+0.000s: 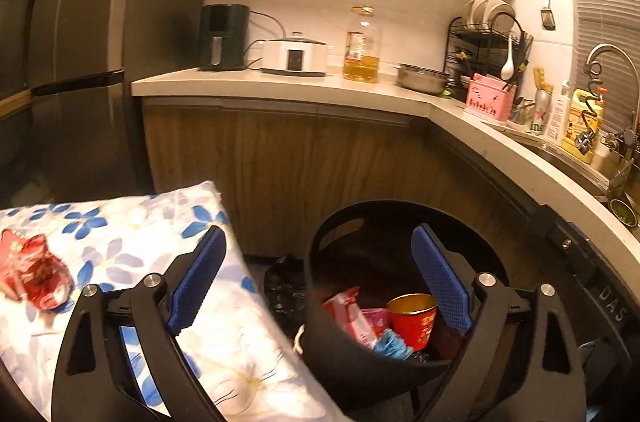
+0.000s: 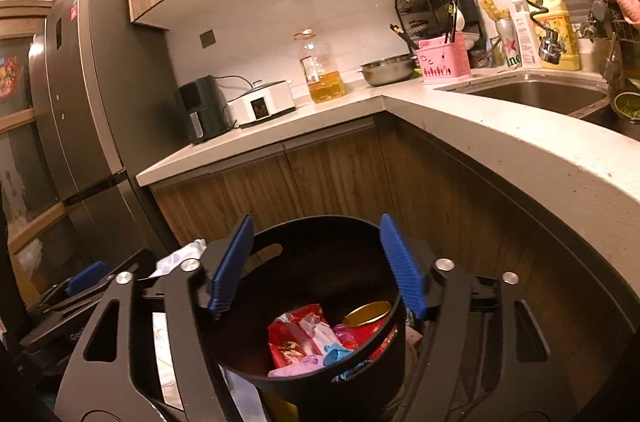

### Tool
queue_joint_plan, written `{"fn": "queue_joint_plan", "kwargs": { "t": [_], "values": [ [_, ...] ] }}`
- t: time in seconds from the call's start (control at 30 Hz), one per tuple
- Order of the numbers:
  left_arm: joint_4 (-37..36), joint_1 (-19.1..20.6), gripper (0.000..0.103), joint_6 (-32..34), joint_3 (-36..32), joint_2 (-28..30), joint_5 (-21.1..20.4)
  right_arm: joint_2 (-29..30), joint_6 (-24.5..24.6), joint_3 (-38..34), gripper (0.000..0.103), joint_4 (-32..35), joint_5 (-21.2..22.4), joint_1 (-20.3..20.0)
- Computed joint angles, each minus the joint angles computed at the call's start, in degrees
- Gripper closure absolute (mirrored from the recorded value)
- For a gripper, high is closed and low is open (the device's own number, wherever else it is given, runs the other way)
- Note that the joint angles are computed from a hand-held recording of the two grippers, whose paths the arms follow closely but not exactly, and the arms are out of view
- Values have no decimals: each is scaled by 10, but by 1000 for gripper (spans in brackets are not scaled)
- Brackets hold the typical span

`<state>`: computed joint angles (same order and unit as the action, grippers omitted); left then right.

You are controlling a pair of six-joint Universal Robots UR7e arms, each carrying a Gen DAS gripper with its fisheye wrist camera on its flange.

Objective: Collect trash
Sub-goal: 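Move both tools back toward the small red cup and red wrapper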

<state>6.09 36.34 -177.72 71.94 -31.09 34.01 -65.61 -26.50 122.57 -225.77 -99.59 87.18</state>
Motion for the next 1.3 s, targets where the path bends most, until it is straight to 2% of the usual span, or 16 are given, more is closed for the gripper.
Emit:
{"fn": "queue_joint_plan", "kwargs": {
  "t": [0.07,0.23,0.47,0.83,1.3],
  "values": [
    [-3,-3,6,-12,17,-10,-13,1,-9,7,29,-8,-11,6],
    [12,-11,6,-58,58,-34,-48,2,-27,25,24,-37,-34,22],
    [22,-27,6,-104,116,-65,-110,-2,-21,58,18,-61,-46,39],
    [73,-51,6,-208,204,-114,-184,24,-1,97,17,-76,-66,80],
    [175,-69,6,-383,295,-174,-248,106,-1,91,17,-114,-87,159]
  ]
}}
